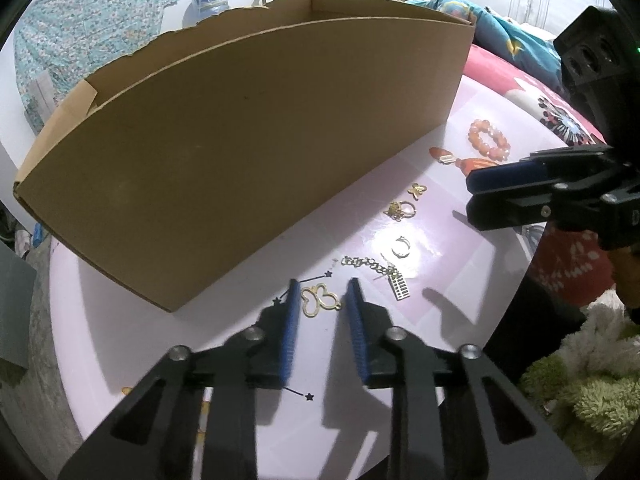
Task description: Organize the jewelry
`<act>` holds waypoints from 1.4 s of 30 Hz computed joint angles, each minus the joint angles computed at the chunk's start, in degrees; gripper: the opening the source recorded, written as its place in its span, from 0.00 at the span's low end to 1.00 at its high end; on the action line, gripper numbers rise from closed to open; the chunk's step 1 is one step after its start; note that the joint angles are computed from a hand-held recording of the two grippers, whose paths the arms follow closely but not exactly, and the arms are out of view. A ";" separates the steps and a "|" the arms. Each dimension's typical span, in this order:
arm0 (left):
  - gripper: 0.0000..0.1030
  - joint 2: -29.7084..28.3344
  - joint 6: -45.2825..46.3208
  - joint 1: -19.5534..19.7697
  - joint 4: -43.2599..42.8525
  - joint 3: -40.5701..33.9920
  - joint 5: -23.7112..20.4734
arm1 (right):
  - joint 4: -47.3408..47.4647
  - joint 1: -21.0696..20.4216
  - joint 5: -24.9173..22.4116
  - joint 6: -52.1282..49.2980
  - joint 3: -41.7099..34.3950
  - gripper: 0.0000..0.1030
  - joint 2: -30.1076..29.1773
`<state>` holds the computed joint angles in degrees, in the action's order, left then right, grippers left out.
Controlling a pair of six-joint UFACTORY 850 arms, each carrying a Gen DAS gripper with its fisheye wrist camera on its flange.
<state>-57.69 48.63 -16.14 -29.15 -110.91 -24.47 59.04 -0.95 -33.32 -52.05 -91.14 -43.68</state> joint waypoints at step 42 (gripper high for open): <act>0.16 3.86 0.36 0.87 -6.22 6.10 6.79 | -11.12 5.54 2.58 -0.16 -2.97 0.23 -1.91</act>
<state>-53.83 48.99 -15.27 -35.37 -104.81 -17.68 47.92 4.59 -30.74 -52.21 -94.11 -45.59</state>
